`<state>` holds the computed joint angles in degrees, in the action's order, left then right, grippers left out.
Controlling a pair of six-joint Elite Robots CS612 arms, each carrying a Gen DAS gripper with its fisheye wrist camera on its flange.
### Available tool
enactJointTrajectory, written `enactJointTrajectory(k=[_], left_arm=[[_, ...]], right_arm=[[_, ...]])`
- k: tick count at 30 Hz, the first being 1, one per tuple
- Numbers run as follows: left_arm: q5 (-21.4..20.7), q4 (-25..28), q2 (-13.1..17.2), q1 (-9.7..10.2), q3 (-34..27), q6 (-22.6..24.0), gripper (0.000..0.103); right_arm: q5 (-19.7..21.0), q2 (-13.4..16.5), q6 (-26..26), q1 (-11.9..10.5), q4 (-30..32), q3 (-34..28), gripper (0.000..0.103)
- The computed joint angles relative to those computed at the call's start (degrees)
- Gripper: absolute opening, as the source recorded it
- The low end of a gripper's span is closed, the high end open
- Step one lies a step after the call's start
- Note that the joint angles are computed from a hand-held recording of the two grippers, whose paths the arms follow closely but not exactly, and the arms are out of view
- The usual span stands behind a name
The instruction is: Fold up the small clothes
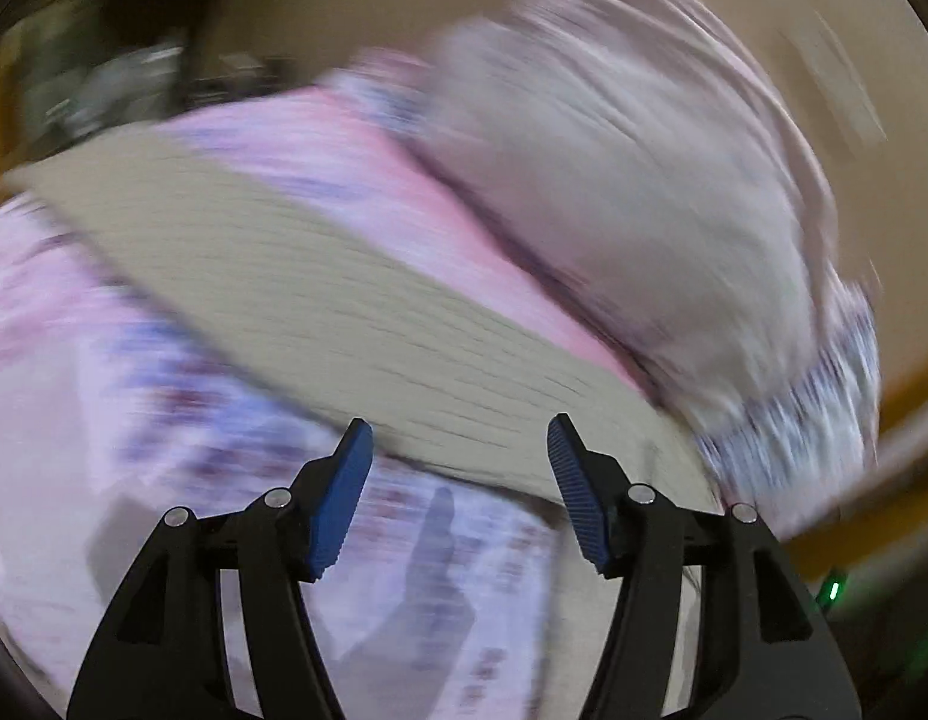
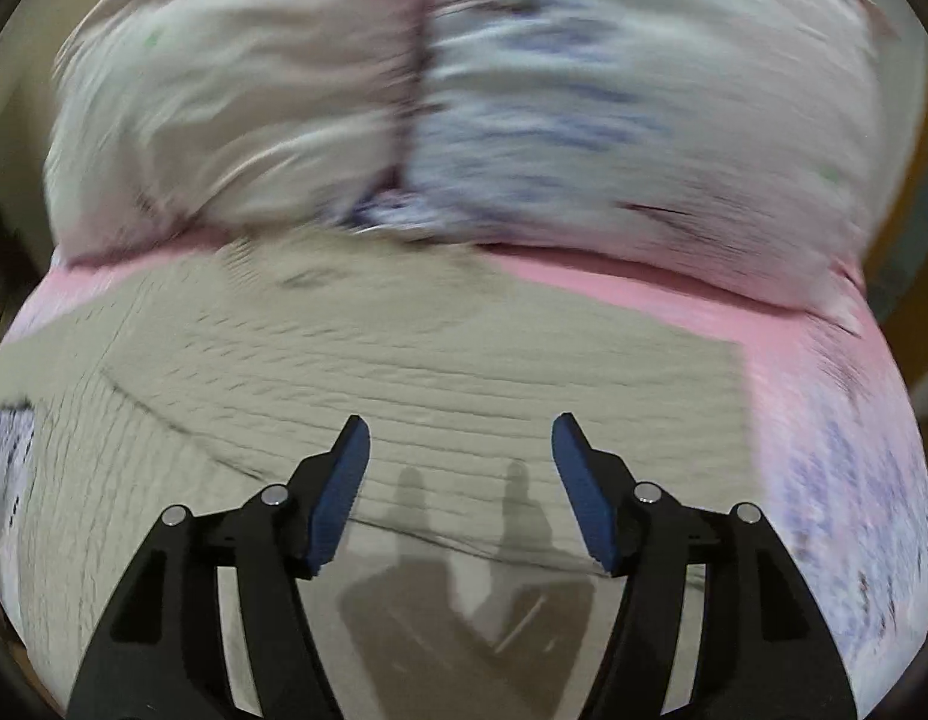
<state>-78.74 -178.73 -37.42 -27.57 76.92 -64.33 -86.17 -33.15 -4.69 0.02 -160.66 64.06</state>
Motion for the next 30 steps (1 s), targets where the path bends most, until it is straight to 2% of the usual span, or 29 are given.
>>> enactJointTrajectory(k=[3,7,14,18,19,20,23,26,29,30], left_arm=[[1.98,0.49,-0.96,0.73,2.41,-5.48,0.061],[4.02,1.66,-1.23,1.68,3.55,-11.2,0.06],[6.65,-0.51,-0.07,3.17,3.08,-17.82,0.041],[7.75,-1.83,0.16,3.55,3.62,-19.98,0.023],[7.91,-1.48,0.19,3.59,3.56,-19.9,0.019],[8.28,-1.02,0.26,3.56,3.35,-19.44,0.009],[9.77,-1.13,0.35,3.14,2.42,-17.3,0.007],[11.14,-2.97,0.82,2.1,-0.51,-10.11,0.007],[9.73,-5.24,2.04,0.92,-4.56,-2.24,0.007],[8.12,-5.95,2.97,0.27,-7.13,1.75,0.007]], right_arm=[[0.3,1.67,-0.38,1.07,3.02,-2.79,0.064],[2.26,1.92,0.06,1.38,4.69,-2.97,0.064],[2.24,0.33,0.81,0.78,2.81,-0.18,0.066],[3.0,-0.33,1.29,0.27,1.43,1.11,0.066],[3.14,-0.41,1.24,0.2,1.31,1.29,0.067],[3.23,-0.49,1.24,0.16,1.14,1.49,0.067],[3.8,-0.6,1.49,-0.11,0.61,1.87,0.067],[4.47,-0.94,2.7,-0.44,-0.58,2.62,0.067],[5.02,-1.25,3.64,-0.97,-1.5,3.18,0.068],[5.16,-1.36,4.05,-1.13,-1.72,3.38,0.068]])
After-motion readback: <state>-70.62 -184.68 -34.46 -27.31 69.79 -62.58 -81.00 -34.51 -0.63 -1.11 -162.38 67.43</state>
